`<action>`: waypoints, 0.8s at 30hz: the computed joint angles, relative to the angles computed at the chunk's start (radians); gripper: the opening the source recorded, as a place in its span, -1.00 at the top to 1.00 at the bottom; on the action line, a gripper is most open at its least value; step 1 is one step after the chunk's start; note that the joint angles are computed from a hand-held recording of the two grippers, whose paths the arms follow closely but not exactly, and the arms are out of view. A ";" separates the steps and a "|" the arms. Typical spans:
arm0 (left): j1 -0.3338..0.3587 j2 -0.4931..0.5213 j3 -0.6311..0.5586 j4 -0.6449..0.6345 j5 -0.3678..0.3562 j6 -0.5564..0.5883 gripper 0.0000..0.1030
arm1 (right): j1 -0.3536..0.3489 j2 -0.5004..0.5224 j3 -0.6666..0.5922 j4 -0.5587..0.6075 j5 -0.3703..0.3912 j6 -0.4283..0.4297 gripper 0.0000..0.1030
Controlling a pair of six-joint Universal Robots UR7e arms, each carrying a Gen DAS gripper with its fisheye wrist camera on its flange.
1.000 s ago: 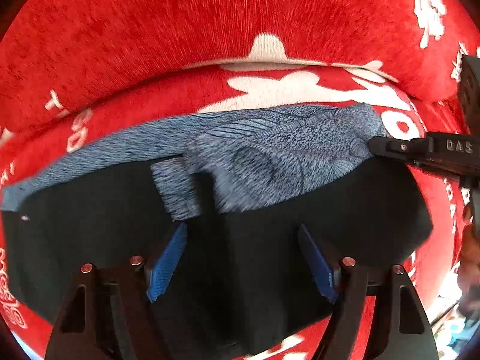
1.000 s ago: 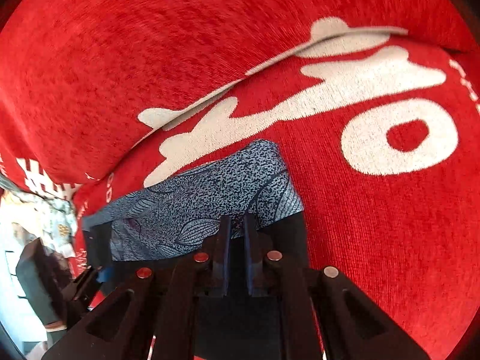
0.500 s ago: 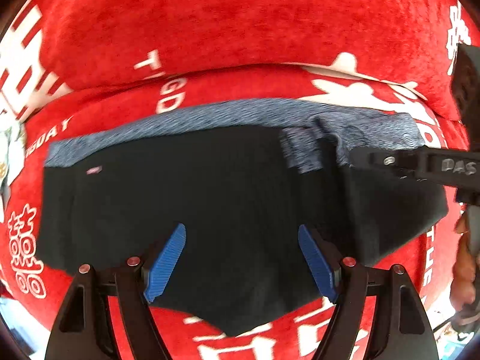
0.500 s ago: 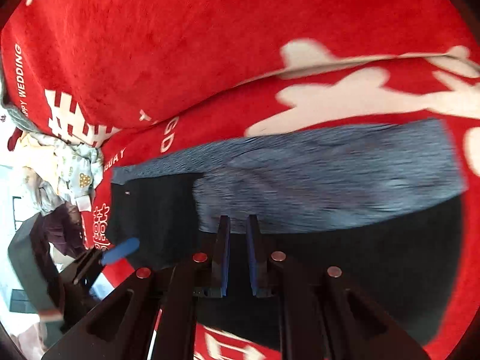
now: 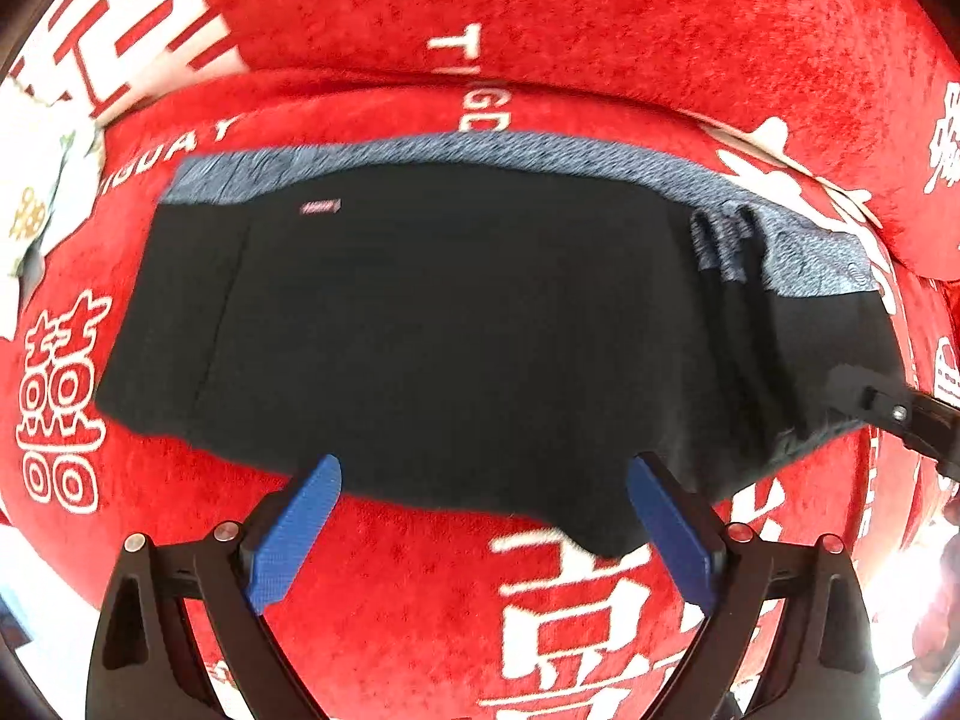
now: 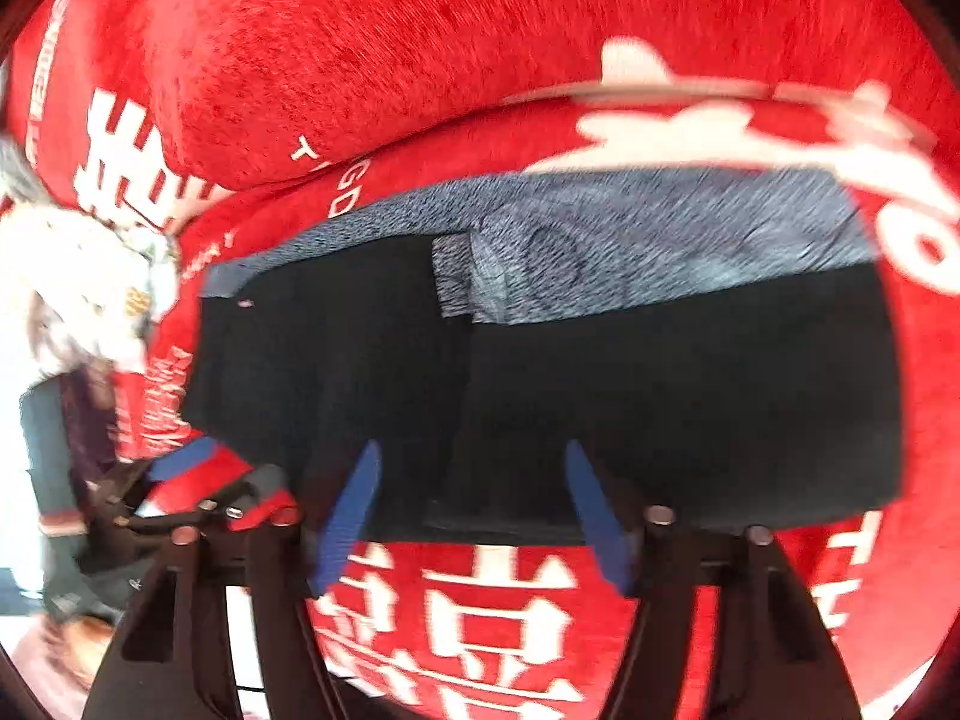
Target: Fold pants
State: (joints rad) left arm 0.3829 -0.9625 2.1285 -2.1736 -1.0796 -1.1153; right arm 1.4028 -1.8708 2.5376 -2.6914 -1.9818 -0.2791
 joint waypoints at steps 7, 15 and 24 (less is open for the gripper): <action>0.010 0.020 -0.009 0.012 -0.016 -0.023 -0.89 | 0.185 0.162 0.102 -0.282 -0.312 -0.258 -0.33; 0.012 0.031 -0.024 0.002 -0.014 -0.022 -0.88 | 0.162 0.223 0.094 -0.361 -0.339 -0.245 0.11; 0.010 0.019 -0.034 0.020 0.004 -0.011 -0.89 | 0.123 0.162 0.043 -0.150 -0.175 -0.097 0.99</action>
State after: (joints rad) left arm 0.3927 -0.9434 2.0944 -2.1541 -1.0753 -1.1263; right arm 1.5259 -1.7084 2.5805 -2.8412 -2.1569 -0.3765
